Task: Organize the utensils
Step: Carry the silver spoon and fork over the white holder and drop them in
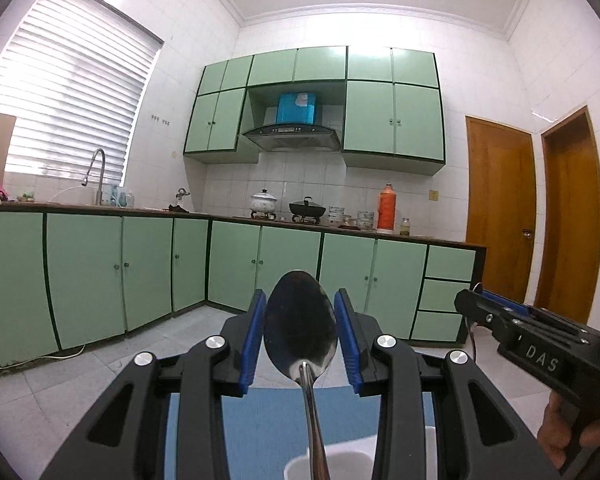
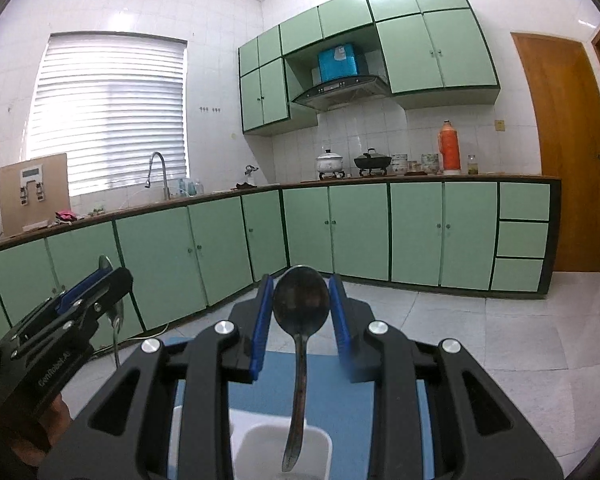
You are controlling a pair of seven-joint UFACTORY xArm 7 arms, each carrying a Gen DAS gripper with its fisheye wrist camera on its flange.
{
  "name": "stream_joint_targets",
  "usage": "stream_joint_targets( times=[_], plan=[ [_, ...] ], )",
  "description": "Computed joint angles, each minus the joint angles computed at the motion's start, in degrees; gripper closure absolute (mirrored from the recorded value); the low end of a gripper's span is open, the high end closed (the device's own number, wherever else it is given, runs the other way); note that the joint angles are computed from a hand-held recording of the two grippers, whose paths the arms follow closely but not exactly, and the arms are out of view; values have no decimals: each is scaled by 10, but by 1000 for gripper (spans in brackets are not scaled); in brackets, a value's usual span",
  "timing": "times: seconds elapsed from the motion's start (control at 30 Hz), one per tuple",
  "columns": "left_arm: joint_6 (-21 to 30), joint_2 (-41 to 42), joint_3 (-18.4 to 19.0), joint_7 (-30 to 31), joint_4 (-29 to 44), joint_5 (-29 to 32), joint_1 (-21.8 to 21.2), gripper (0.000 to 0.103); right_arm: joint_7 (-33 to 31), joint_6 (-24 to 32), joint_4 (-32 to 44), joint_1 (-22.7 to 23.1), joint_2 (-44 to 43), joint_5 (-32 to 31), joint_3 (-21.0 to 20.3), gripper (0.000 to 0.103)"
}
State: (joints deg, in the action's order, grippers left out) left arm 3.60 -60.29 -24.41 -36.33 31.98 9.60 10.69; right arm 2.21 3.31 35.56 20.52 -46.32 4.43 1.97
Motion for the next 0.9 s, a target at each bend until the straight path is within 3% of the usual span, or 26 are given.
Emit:
stream_joint_targets(
  times=[0.1, 0.33, 0.6, 0.67, 0.9],
  plan=[
    [-18, 25, -8, -1, -6, 2, 7, 68, 7, -1, 2, -10, 23, -2, 11, 76],
    [-38, 40, -8, 4, -38, 1, -9, 68, 2, 19, -34, 22, 20, 7, -2, 76],
    [-3, 32, 29, 23, -69, -6, -70, 66, 5, 45, -69, 20, -15, 11, 7, 74],
    [6, 23, 35, 26, -76, -7, -80, 61, 7, 49, -74, 26, -23, 16, 1, 68],
    [25, -8, 39, 19, -96, -13, -94, 52, 8, 67, -86, 31, -53, 26, -7, 63]
  ],
)
